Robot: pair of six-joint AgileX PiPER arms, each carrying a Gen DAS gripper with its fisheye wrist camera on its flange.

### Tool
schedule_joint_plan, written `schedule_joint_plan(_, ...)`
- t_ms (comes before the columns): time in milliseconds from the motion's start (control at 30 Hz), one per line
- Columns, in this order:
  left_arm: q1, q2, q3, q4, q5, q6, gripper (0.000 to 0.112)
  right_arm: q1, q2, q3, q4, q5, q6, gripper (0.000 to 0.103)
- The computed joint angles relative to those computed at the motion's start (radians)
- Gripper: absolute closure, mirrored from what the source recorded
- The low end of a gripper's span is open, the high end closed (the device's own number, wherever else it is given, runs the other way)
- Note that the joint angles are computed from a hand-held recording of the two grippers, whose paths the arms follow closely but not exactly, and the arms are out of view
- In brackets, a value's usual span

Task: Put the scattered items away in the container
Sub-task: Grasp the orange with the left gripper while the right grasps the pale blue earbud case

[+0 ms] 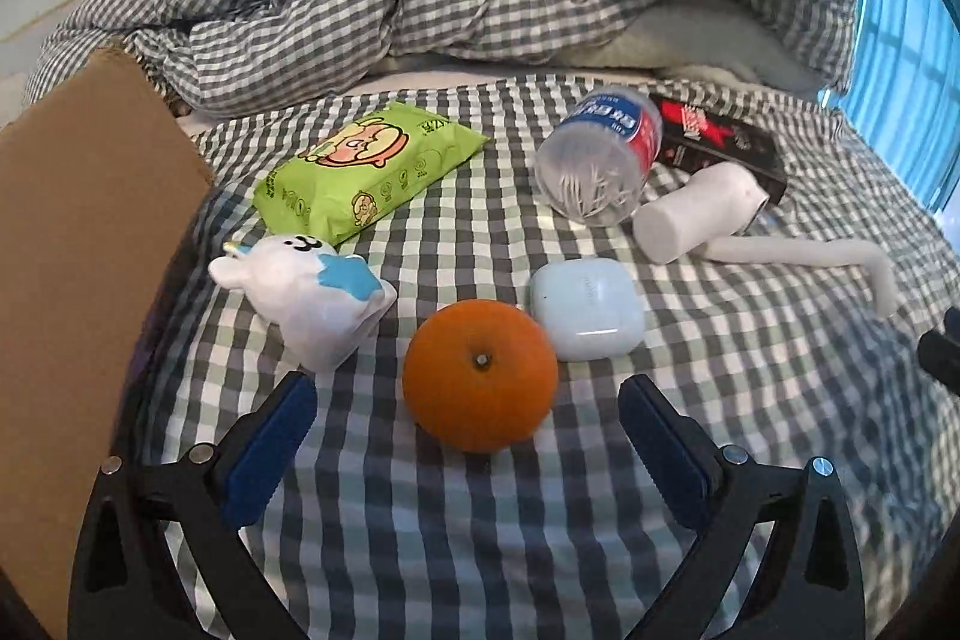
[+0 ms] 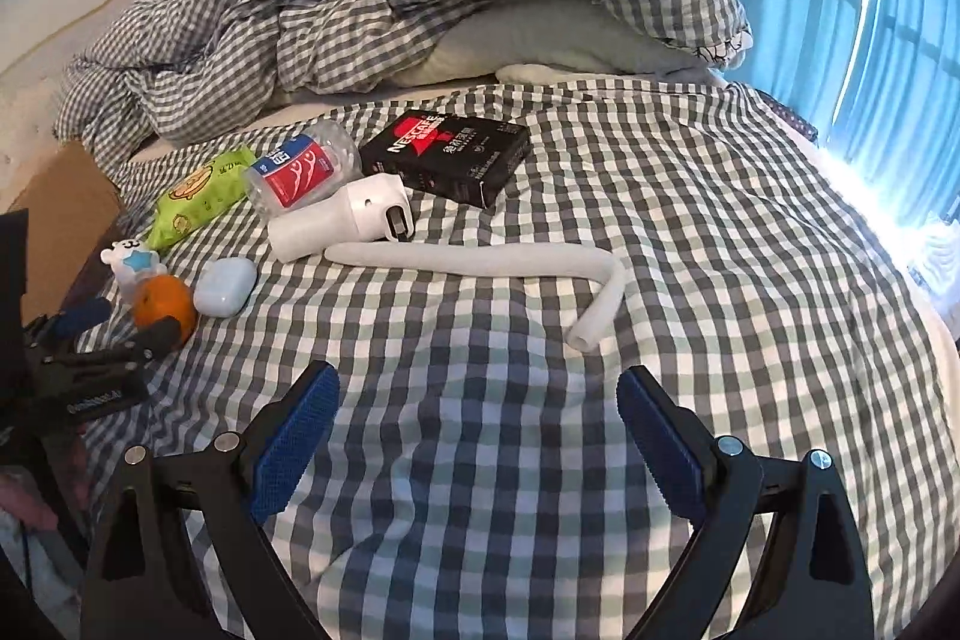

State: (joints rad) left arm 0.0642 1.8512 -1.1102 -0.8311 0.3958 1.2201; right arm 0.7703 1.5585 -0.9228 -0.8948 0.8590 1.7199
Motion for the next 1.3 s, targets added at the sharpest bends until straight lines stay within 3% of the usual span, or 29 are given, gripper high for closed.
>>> schedule_joint_plan(33,-0.002,0.012,-0.01,0.009,0.003,-0.008,0.011,-0.005,0.003,0.0,-0.002,-0.009,-0.003,0.009)
schedule_joint_plan(100,-0.007,0.035,-0.032,0.047,0.01,-0.044,0.024,-0.012,0.017,-0.012,-0.004,-0.016,-0.014,0.009)
schedule_joint_plan(133,-0.01,0.052,-0.055,0.099,0.026,-0.097,0.043,-0.013,0.026,-0.019,-0.003,-0.016,-0.024,0.009)
schedule_joint_plan(167,-0.01,0.07,-0.076,0.135,0.052,-0.132,0.054,-0.015,0.035,-0.027,-0.003,-0.016,-0.03,0.009)
schedule_joint_plan(333,0.003,0.052,-0.053,0.12,0.06,-0.091,0.055,-0.019,0.07,-0.075,-0.007,-0.035,-0.079,0.009)
schedule_joint_plan(467,-0.001,-0.006,-0.015,0.329,-0.006,-0.283,0.055,-0.01,0.138,-0.181,0.002,-0.059,-0.15,0.009)
schedule_joint_plan(567,0.041,-0.023,-0.046,0.4,0.037,-0.356,0.055,0.002,0.232,-0.308,0.025,-0.083,-0.232,0.009)
schedule_joint_plan(833,0.132,0.009,-0.107,0.391,0.07,-0.336,0.054,0.009,0.577,-0.784,0.177,0.037,-0.502,0.016)
schedule_joint_plan(933,0.149,0.015,-0.117,0.36,0.083,-0.306,0.054,-0.009,0.652,-0.881,0.216,0.094,-0.523,0.016)
schedule_joint_plan(1167,0.145,0.016,-0.115,0.334,0.092,-0.288,0.054,-0.064,0.747,-0.979,0.324,0.123,-0.584,0.019)
schedule_joint_plan(1200,0.146,0.014,-0.112,0.328,0.092,-0.28,0.054,-0.06,0.743,-0.971,0.313,0.119,-0.575,0.029)
schedule_joint_plan(1233,0.147,0.012,-0.109,0.32,0.092,-0.271,0.054,-0.056,0.733,-0.959,0.307,0.11,-0.573,0.046)
schedule_joint_plan(1300,0.147,0.006,-0.103,0.317,0.094,-0.267,0.054,-0.047,0.723,-0.964,0.299,0.128,-0.569,0.052)
